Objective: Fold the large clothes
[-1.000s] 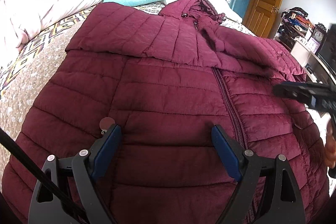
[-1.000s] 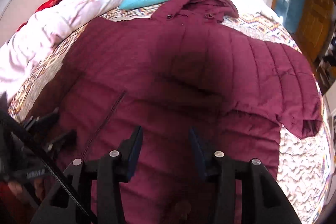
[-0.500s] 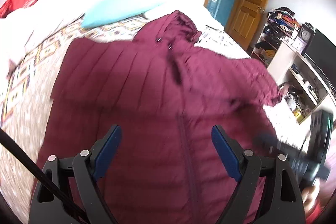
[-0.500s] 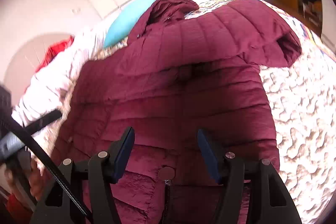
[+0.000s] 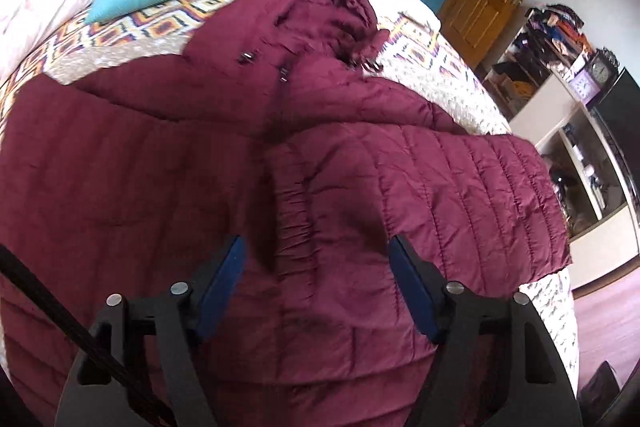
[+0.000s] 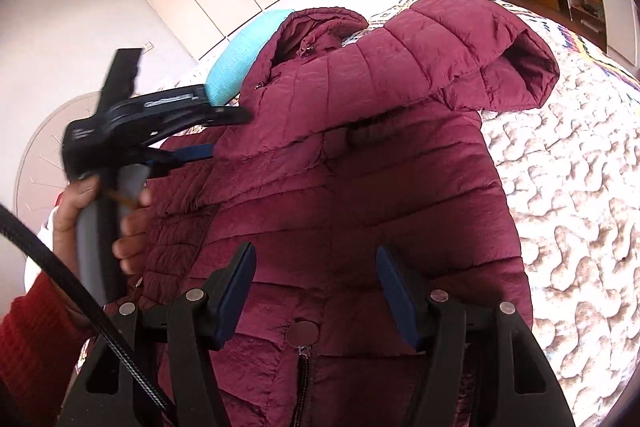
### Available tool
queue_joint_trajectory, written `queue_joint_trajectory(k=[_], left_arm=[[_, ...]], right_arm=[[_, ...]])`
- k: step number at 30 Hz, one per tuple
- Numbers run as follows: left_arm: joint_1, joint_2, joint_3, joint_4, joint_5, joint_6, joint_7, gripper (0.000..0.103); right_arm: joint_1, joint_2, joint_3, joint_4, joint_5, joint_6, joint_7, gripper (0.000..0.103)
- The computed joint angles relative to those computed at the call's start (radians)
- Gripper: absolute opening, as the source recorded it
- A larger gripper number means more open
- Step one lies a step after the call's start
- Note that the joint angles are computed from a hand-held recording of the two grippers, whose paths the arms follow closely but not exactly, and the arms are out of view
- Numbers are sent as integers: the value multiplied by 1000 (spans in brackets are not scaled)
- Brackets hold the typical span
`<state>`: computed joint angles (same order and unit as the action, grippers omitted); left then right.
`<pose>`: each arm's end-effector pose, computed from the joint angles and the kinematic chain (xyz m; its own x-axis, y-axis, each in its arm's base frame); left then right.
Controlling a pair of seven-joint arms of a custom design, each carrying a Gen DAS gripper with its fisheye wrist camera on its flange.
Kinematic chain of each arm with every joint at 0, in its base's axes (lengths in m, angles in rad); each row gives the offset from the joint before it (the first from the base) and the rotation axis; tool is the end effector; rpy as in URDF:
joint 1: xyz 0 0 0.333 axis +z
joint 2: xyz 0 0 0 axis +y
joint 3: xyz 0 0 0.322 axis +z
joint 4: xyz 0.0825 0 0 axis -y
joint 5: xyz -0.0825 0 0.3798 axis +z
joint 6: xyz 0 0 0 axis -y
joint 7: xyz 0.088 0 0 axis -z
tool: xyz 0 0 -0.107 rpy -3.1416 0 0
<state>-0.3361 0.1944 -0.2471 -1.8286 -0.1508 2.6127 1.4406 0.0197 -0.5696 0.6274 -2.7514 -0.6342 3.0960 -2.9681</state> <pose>0.5524 -0.3473 0.5045 -0.3777 -0.8912 0.2513 -0.8307 0.2063 -0.5171 0.2882 0.2847 0.4321 -0.1783 -0.8590 -0.4799 -0.6354 0.4729 -0.6104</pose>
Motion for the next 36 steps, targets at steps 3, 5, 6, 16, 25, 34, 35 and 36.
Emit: queue_joint_trajectory(k=[3, 5, 6, 16, 25, 34, 35, 36], left_arm=[[-42, 29, 25, 40, 112, -45, -92, 24], [-37, 5, 28, 17, 130, -15, -109, 21], [-31, -9, 28, 7, 131, -3, -112, 20], [113, -146, 99, -64, 311, 39, -244, 19], [181, -113, 104, -125, 353, 42, -214, 25], [161, -99, 118, -165, 543, 87, -310, 48], [162, -103, 116, -169, 539, 88, -298, 48], [166, -106, 114, -171, 527, 87, -279, 48]], right_arm=[[-1, -4, 3, -3, 2, 1, 2, 67], [0, -3, 3, -3, 4, 0, 1, 67], [2, -3, 2, -2, 4, -1, 0, 67], [24, -3, -15, 1, 2, -27, -6, 67], [43, -49, -82, 33, -4, -29, -5, 67], [81, 282, -186, 368, -32, -366, -229, 67], [99, 317, -208, 387, -9, -393, -250, 67], [117, 353, -233, 402, 25, -420, -272, 67]])
